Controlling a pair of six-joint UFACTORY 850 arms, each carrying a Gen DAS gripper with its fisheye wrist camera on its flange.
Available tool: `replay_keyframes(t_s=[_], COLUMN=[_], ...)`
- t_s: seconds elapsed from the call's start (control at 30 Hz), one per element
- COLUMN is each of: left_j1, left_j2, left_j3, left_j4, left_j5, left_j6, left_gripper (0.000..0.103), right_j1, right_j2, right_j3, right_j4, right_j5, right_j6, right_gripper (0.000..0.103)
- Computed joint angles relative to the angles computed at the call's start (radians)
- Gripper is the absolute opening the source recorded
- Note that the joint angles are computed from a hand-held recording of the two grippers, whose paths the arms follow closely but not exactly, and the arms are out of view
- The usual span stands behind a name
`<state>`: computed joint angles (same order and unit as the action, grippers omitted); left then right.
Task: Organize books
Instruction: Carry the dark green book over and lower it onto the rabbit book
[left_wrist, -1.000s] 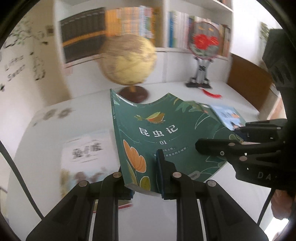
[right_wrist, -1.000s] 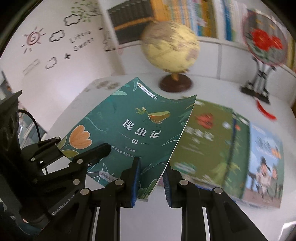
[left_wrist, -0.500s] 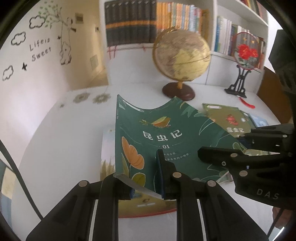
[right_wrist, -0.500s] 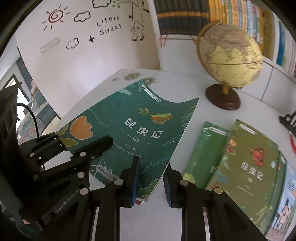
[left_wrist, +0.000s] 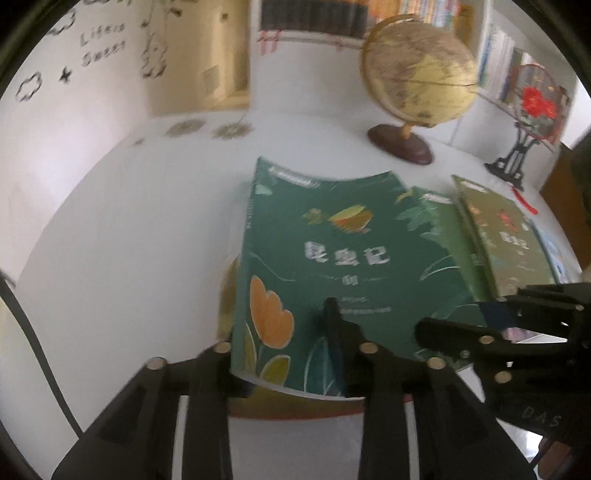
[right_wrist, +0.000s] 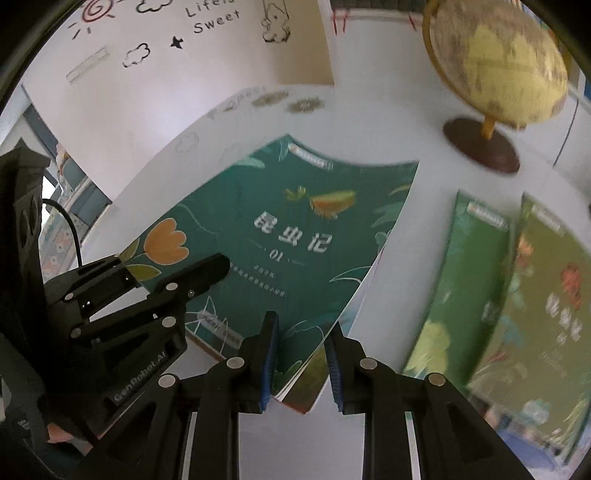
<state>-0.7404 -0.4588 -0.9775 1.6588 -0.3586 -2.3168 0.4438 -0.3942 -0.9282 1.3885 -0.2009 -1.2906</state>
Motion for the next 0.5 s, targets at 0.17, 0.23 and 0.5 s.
replay_keyframes(t_s=[0.17,0.23,0.5], left_j1=[0.019,0.023,0.018], left_j2=[0.004,0.013,-0.002], left_j3=[0.038,0.052,0.031], left_j4=[0.052,0.093,-0.054], left_j5=[0.047,0.055,0.030], left_j6=[-0.118,-0.175,-0.040], left_gripper=[0.032,0.032,0.038], right_j1=[0.007,0.004,0.019], right_j2=[-0.037,-0.045,-0.045], right_j3=[-0.013,-0.013,-0.017], right_j4=[-0.067,-0.030,-0.071], right_j5=[0.011,0.009,0.037], right_j6=[0.074,0.036,0.073], right_gripper=[0.024,0.024,0.025])
